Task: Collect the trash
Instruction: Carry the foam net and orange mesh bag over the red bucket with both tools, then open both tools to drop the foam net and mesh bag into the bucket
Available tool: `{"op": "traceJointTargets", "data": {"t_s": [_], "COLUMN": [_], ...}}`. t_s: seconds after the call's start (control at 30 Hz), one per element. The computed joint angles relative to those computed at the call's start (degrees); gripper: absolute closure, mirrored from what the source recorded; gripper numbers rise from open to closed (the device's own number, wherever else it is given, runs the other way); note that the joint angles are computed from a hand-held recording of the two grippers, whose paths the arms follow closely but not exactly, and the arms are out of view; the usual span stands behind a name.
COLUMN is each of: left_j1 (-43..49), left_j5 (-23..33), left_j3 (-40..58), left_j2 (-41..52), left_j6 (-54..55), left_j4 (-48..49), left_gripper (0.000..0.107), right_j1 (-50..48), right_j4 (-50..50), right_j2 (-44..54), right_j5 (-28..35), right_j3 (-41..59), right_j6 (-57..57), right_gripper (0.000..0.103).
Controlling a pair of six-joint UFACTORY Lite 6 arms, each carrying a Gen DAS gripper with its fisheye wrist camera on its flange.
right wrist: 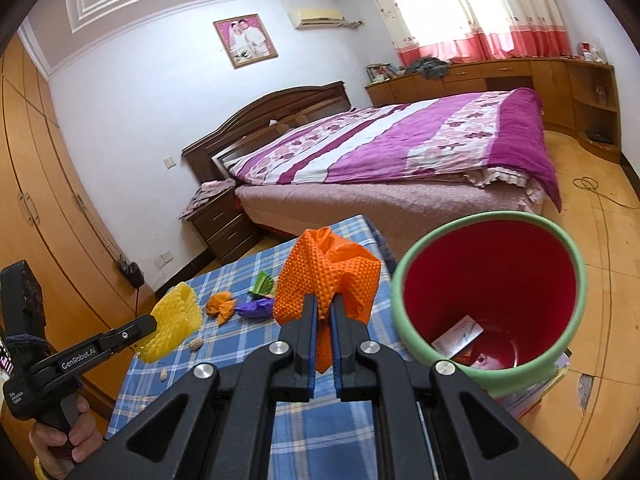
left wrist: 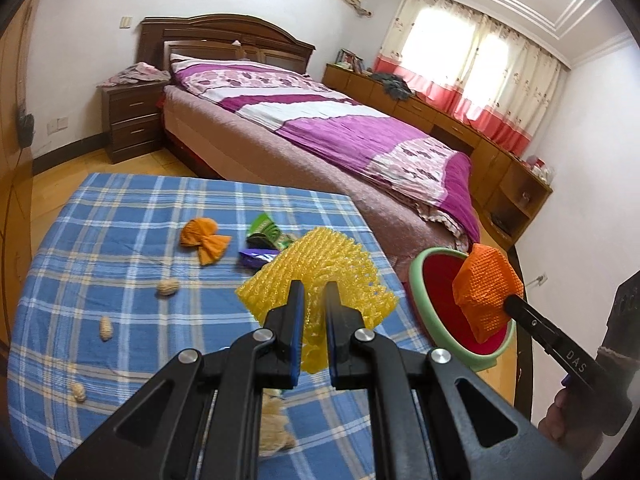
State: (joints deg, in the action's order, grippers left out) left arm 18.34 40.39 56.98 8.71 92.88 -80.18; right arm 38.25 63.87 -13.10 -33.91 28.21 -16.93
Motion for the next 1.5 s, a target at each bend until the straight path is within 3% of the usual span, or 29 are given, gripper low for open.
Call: {"op": "traceJointTargets", "data": {"t_s": [0.37, 0.7, 1.0, 1.5], "left_j1": [-11.7, -22.4, -32.4, -41.5], "left_j5": [-7.2, -13.1, -17.9, -19.4], "left_j3": [-1.4, 2.1, 7.8, 18.0], "left_j2": [-1.7, 2.2, 9.1, 21.6], "left_j6": [-0.7, -1.0, -1.8, -7.2], "left_j4": [-1.9, -3.0, -3.0, 1.4], "left_gripper": [0.098, 0.098, 0.098, 0.097], "right_j1": [-8.1, -18.0, -30.6, -41.8], "right_j4": [-8.2, -14.9, -36.4, -54.8], "right_j2": [-9.0, -14.8, -11.7, -6.6], "right_j5": [2.2, 5.4, 6.2, 2.9], "right_j3": [-10.0, -16.4, -19.6, -21.1], "right_j6": [8.2, 13.6, 32.2, 46.6], "right_gripper": [0.095, 0.095, 0.095, 0.093]}}
